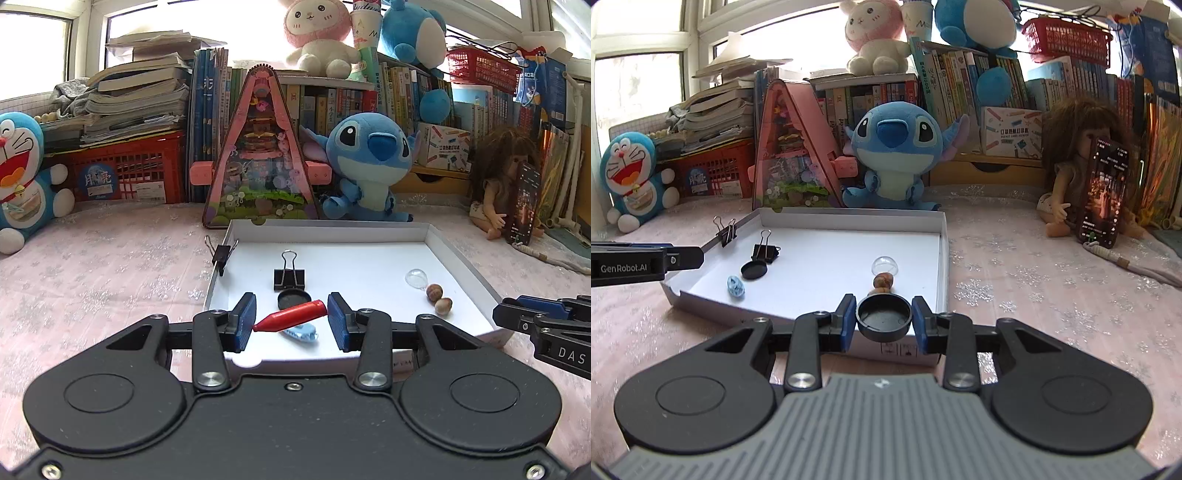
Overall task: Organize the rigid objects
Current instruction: 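Carry the red cap over the tray with the left tool while the right tool carries the black lid there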
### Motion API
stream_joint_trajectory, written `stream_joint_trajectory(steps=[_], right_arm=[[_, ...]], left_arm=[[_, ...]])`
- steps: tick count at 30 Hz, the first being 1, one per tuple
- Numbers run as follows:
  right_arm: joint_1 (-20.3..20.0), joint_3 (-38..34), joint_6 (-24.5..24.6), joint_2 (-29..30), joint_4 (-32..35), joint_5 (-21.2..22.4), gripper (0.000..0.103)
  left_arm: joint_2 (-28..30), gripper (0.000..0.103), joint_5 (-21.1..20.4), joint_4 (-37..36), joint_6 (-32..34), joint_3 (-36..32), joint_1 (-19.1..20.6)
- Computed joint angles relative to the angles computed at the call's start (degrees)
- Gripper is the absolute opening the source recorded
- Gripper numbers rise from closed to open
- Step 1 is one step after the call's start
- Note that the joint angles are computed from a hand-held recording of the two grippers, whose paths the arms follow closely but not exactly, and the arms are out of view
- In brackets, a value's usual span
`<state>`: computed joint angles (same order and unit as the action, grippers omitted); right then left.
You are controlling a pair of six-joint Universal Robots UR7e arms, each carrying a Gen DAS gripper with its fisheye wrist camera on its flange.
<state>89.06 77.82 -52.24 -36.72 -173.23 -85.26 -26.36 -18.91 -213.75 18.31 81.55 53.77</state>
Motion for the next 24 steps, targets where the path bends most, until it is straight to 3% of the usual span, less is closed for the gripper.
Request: stream_joint_trajectory(steps=[11,20,24], right_arm=[[1.6,-12.9,7.4,5.2,10.7,-1.7,0.037],[3.2,-30.8,16.2,13.9,25.0,-4.2,0.037],[4.2,-38.4,17.0,18.5,28.2,-6.2,0.037]], left_arm=[[-1.9,0.04,-4.8,13.2,-5.6,-4.9,3.2],[-1.1,0.04,-8.5,24.0,-10.5,-13.3,6.7],[1.0,0.04,-8.9,26.7,-9.7,-18.5,8.1]])
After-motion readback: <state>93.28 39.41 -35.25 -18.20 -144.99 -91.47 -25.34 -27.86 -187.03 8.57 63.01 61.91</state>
